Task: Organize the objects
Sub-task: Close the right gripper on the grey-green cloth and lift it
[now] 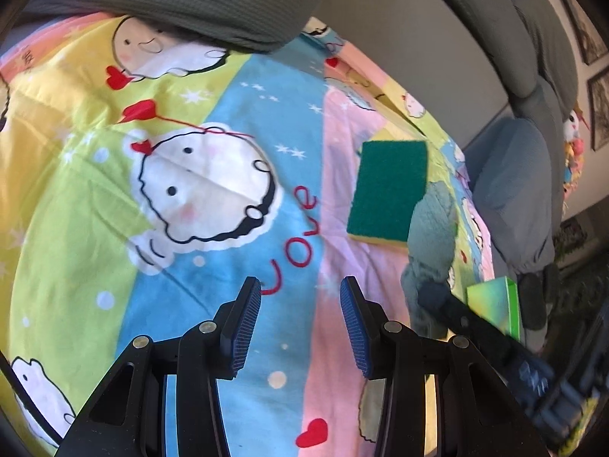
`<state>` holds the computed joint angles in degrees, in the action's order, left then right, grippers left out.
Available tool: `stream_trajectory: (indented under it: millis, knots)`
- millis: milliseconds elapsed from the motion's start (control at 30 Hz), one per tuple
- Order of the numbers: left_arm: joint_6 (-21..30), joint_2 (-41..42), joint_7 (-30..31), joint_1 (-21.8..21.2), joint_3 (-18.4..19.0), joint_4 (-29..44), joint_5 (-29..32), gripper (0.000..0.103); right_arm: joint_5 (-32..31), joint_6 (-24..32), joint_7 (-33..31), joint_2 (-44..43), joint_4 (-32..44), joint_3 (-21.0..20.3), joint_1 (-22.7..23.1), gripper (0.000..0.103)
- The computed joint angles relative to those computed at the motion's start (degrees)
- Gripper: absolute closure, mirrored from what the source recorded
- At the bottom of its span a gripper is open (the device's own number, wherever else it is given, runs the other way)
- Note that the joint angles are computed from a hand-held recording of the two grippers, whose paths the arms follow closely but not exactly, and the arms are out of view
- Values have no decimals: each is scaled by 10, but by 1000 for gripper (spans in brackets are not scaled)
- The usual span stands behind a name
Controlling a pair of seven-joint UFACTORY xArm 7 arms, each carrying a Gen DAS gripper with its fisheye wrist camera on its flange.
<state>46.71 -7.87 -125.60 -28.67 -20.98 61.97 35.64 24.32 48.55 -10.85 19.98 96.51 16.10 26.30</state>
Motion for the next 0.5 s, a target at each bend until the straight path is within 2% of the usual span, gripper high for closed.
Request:
stream_trajectory:
  millis: [133, 233, 300, 367, 500]
  knots:
    - [5, -3, -3, 0, 2, -7, -17, 60, -1, 45, -35, 2, 12, 10, 4, 84]
    - [11, -5, -1, 0, 3, -11, -33, 60, -27, 90, -22, 18, 35, 2, 18, 80]
    - [11, -7, -4, 0, 3, -15, -39, 60, -37, 120, -9, 29, 52, -3, 22, 63]
    - [7, -12, -8, 2, 3, -23, -43, 60, -32, 133, -4, 33, 61, -5, 18, 51]
    - [8, -11, -2, 5, 1, -21, -49, 60, 1, 107, -15, 14, 39, -3, 0, 44]
